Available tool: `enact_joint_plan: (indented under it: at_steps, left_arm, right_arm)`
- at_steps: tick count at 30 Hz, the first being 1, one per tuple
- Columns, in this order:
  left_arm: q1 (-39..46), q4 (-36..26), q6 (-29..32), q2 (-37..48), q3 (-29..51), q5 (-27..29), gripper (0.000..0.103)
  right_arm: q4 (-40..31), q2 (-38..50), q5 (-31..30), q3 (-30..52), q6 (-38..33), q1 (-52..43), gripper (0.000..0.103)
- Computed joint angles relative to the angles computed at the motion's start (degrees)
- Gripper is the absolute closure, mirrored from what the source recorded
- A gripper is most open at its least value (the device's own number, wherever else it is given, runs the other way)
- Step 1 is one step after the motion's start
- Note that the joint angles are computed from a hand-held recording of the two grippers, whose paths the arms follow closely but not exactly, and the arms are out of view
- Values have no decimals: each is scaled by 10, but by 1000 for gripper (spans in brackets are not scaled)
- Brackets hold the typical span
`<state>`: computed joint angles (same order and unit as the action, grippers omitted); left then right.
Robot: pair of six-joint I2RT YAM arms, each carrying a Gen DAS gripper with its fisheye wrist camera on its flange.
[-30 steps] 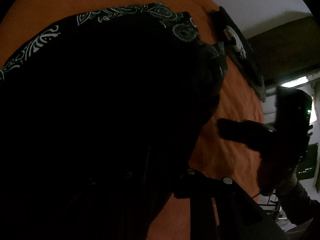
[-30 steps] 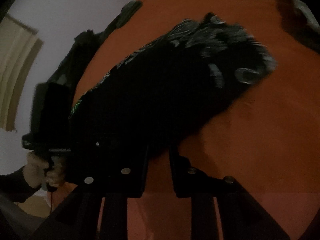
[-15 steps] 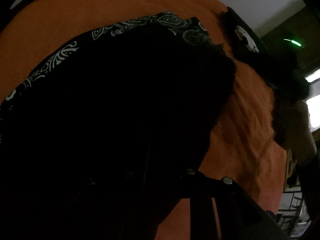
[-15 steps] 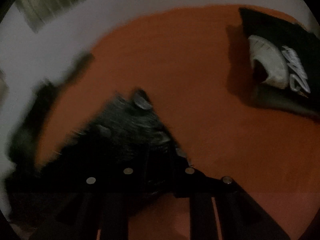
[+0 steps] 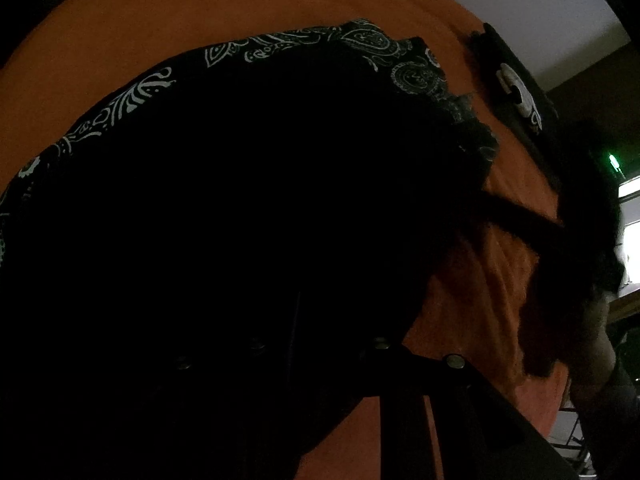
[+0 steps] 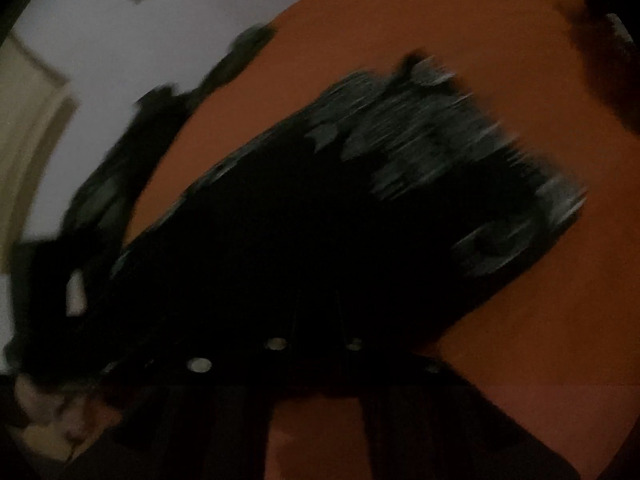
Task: Fold clothes
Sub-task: 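Press the shirt bundle with the left tool while the right tool smooths its edge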
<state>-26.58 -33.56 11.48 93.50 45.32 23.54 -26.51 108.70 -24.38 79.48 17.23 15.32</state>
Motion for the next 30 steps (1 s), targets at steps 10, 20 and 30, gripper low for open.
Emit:
enact_joint_plan:
  at_steps: [10, 20, 30]
  left_arm:
    - [444, -323, 345, -266, 72, 161, 84]
    - [775, -361, 485, 65, 198, 30, 67]
    - [709, -336, 518, 137, 129, 41, 52]
  right_arm:
    - [7, 24, 88, 16, -12, 2, 103]
    - [-43, 54, 87, 66, -15, -3, 103]
    - [-93, 64, 97, 101, -15, 1, 103]
